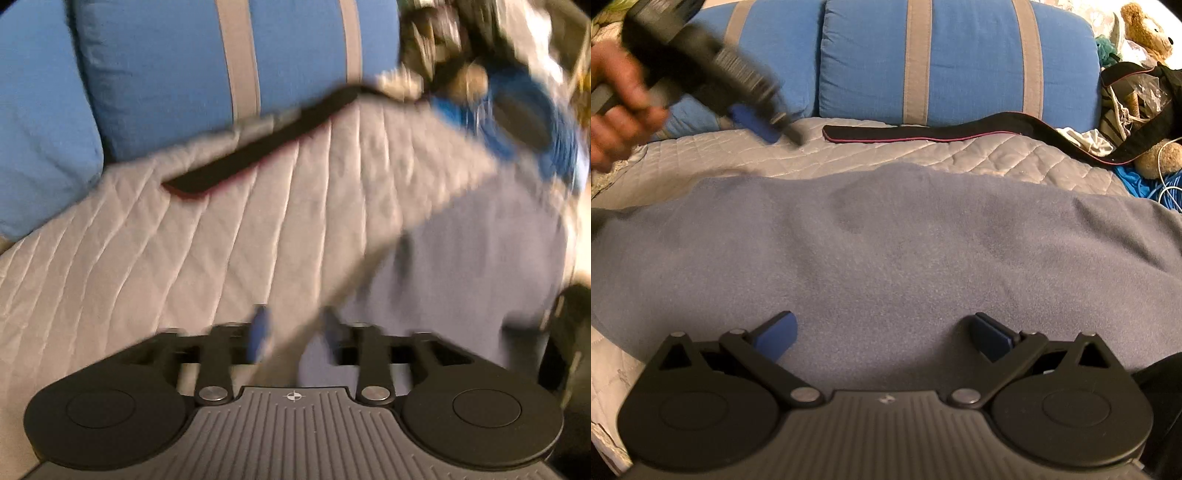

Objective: Fold clothes

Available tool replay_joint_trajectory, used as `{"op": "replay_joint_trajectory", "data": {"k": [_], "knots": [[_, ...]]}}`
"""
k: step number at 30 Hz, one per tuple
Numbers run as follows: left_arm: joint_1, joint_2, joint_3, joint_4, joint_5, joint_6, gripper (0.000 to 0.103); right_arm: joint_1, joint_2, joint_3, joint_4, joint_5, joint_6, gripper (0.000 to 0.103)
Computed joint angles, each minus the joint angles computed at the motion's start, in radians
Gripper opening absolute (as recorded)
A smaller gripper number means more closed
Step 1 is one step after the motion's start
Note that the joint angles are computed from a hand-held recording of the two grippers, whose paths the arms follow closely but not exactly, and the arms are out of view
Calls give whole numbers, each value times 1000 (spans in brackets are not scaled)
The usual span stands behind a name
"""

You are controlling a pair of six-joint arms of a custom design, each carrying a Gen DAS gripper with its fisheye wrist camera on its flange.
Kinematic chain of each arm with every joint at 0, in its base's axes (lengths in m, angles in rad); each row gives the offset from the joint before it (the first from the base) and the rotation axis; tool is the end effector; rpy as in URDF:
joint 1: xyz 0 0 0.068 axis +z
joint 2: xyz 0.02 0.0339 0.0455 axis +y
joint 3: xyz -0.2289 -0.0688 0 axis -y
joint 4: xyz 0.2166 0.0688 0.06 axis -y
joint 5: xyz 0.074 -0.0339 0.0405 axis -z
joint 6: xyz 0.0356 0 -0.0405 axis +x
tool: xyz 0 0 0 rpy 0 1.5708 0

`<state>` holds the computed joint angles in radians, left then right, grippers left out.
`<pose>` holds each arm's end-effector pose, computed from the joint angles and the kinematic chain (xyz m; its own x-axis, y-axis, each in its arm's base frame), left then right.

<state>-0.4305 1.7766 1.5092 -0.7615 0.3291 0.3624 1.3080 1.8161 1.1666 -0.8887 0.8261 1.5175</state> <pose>0.3106 -0.1553 0.2459 -0.5343 0.6145 -0.5804 0.7869 0.6123 -0.0761 0.1000 0.2709 0.1543 -0.6612 0.1475 -0.7356 0.2247 0.9744 -0.0066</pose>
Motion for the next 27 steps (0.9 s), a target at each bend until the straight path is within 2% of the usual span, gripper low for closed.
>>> {"op": "replay_joint_trajectory", "data": {"k": [1,5,9,10,11,12,13,16,21,27], "knots": [[-6,17,15,7,42,-26,59,0,0,0,0,0,0,103],[-55,127,111,-3,133,-84,60,1,-3,-2,2,1,-1,103],[-97,235,200,-59,153,-82,58,0,-7,-7,7,2,-4,103],[-101,258,220,-75,167,-78,54,-1,-7,-8,9,2,-6,103],[-107,261,220,-84,171,-74,43,-1,-7,-9,11,2,-7,103],[-112,264,221,-94,175,-70,16,-2,-6,-9,12,2,-7,103],[-117,267,220,-101,179,-66,10,-2,-5,-8,13,3,-7,103],[-164,131,71,-14,150,-12,6,-4,-5,-10,17,2,-8,103],[-253,-47,-94,-16,128,79,6,-3,-14,-19,19,3,-10,103],[-286,-70,-187,38,82,91,7,0,-6,-9,11,6,-5,103]]}}
